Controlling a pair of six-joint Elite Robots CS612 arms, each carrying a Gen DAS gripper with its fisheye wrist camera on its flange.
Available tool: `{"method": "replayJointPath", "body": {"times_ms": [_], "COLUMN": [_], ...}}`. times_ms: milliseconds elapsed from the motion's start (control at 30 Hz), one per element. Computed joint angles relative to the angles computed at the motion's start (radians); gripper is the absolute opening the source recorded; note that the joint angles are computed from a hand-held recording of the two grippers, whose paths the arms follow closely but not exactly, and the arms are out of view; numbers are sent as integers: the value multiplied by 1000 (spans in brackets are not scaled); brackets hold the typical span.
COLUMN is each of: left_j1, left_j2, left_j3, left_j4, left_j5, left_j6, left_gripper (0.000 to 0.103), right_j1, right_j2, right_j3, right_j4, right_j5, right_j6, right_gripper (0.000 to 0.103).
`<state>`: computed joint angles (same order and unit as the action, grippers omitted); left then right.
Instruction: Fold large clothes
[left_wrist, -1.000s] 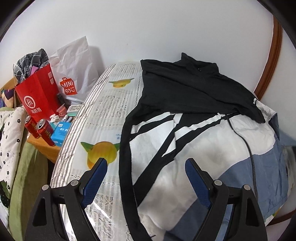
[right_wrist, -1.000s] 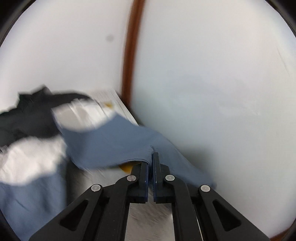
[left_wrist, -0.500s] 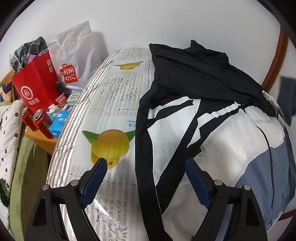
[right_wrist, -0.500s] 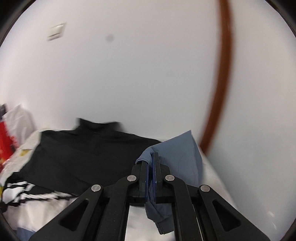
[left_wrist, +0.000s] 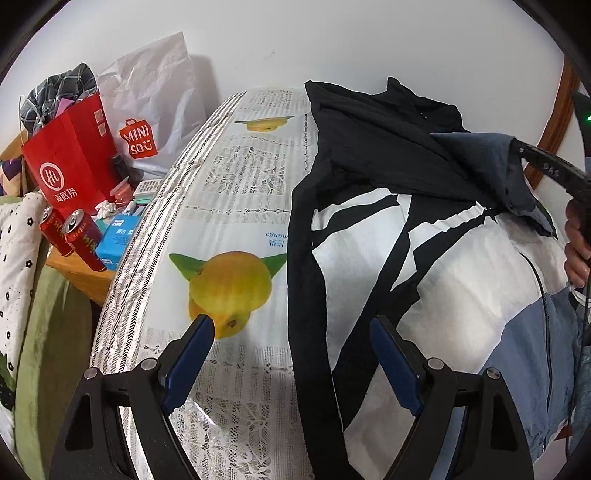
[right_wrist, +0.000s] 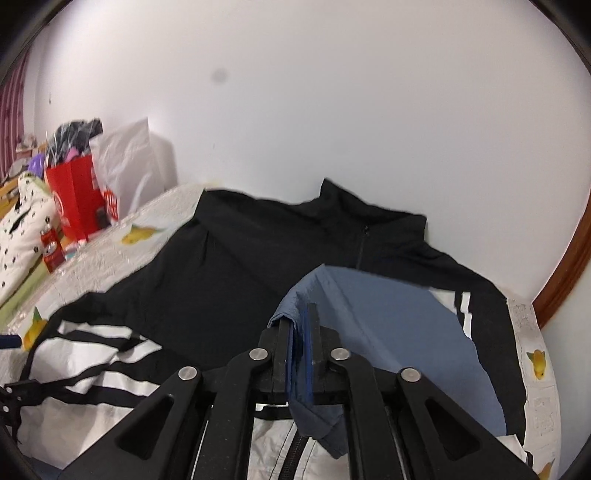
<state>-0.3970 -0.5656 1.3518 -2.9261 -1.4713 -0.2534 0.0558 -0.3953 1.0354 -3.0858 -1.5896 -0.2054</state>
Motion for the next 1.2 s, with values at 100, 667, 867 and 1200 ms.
{"method": "replayJointPath", "body": {"times_ms": [100, 667, 867, 1200], "left_j1": [-3, -70, -107, -159], "left_j2": [-6, -43, -35, 31], "left_j3": [7, 12, -34, -202], "left_j4": [-4, -100, -102, 4], "left_j5": [5, 36, 34, 45], "left_j6": [7, 86, 98, 153], "left_gripper": [85, 85, 85, 85], "right_j1": [0, -103, -160, -233], "right_j2": [-10, -232, -291, -333], "right_j3": [15, 427, 516, 572], "right_j4": [30, -126, -130, -140], "right_j5": [-29, 73, 32, 22], "right_j6": [22, 249, 278, 279], "right_gripper": [61, 89, 82, 78]}}
